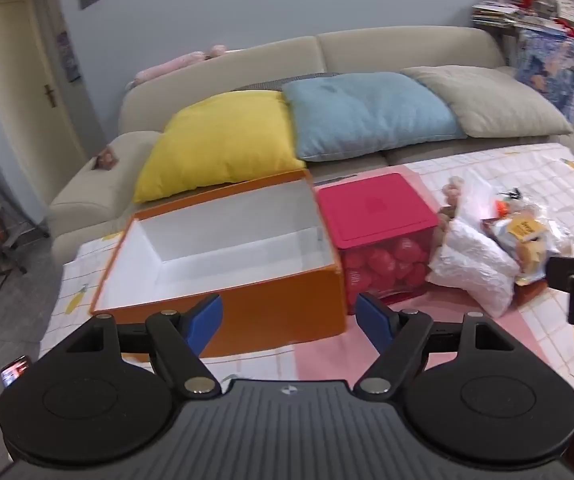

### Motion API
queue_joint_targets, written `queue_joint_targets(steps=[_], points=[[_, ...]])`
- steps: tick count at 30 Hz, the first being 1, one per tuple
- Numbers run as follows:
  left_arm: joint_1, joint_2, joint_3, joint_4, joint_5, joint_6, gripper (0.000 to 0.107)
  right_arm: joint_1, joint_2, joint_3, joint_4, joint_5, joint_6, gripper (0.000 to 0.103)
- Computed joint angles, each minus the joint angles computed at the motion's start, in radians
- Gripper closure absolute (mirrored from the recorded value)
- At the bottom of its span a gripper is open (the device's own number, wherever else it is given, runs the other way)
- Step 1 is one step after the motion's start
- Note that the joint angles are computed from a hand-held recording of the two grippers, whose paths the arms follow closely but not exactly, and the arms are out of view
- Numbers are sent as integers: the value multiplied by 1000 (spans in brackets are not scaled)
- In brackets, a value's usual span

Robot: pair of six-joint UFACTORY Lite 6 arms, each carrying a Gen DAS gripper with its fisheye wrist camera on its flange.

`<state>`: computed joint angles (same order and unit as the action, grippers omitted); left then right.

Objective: Organize soft objects

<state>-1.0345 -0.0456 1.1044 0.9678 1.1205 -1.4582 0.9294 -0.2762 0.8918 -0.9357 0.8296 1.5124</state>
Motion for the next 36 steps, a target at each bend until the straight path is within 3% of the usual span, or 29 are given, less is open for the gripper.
queue_joint_targets(steps=[14,36], points=[[24,-85,-90,-7,-106,-22,22,11,19,13,-8,6,-17,3],[33,-104,-112,-30,-96,-27,23,56,73,51,-3,26,-30,3]])
